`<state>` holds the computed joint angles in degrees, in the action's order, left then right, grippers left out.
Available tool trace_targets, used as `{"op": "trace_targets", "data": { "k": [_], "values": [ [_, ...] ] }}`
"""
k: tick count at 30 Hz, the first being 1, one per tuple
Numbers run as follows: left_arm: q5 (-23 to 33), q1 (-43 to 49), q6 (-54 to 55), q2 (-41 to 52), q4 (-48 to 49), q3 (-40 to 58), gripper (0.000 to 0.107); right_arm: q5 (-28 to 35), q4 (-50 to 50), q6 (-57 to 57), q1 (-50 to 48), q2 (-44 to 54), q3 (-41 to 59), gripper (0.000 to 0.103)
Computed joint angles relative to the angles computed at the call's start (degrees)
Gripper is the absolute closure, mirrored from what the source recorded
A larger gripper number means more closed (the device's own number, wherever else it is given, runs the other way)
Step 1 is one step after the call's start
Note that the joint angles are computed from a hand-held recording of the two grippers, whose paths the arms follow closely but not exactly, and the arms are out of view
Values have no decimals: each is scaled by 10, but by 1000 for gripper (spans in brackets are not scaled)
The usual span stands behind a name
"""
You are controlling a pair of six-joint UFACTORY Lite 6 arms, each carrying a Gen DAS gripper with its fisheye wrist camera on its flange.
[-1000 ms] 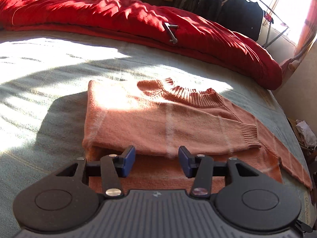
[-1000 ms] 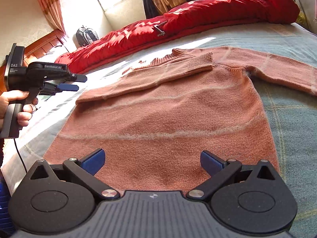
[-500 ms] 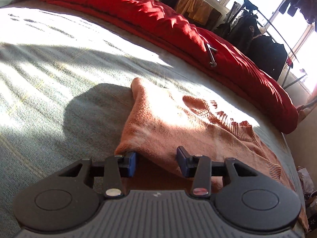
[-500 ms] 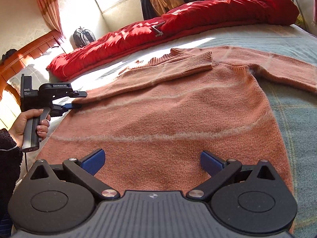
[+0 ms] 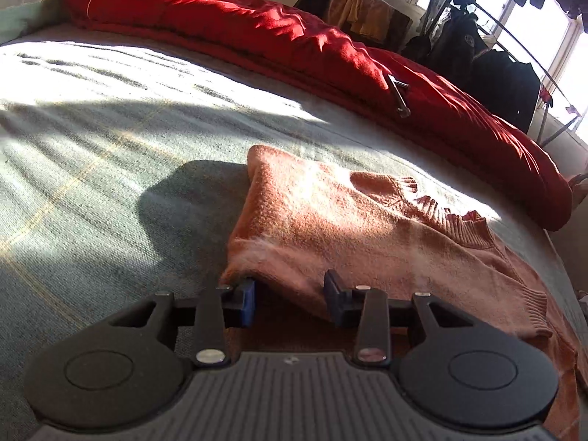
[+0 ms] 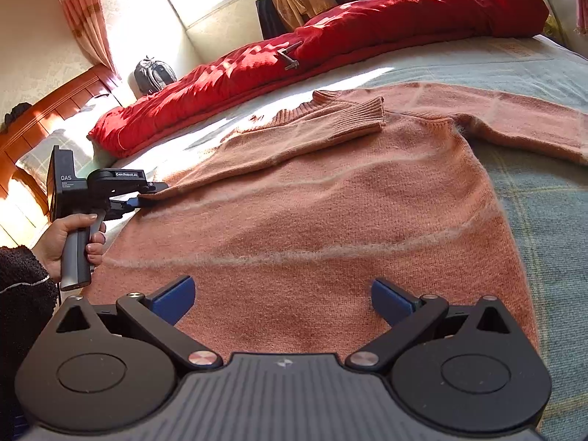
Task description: Fold clothes
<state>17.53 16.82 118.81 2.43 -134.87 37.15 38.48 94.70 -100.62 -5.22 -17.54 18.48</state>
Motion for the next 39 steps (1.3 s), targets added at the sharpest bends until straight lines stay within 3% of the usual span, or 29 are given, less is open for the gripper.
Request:
{"op": "trace_targets", "data": {
  "k": [6, 12, 18, 23, 30, 35, 37, 39],
  "values": [
    [8, 19, -105, -58, 118, -43, 66, -23, 26, -18, 21, 4, -3, 0],
    [58, 32, -117, -111, 124, -41, 55, -108, 128, -118, 105, 2, -14, 0],
    [74, 17, -87, 55, 73, 113, 52, -171, 307, -285, 180, -3, -32, 0],
    [37, 14, -34, 179, -5, 202, 50, -156, 306, -296, 168, 2, -33, 0],
    [11, 7, 36, 150, -61, 194, 49, -144, 301, -299, 161, -2, -40, 0],
    [27, 3, -55, 197, 28, 252, 41, -161, 362, -357, 187, 0, -41, 0],
    [-29, -7, -124, 238, 88, 292, 44, -172, 390, -383, 200, 1, -40, 0],
    [-62, -22, -126, 222, 97, 283, 44, -179, 411, -402, 207, 3, -40, 0]
  ]
}}
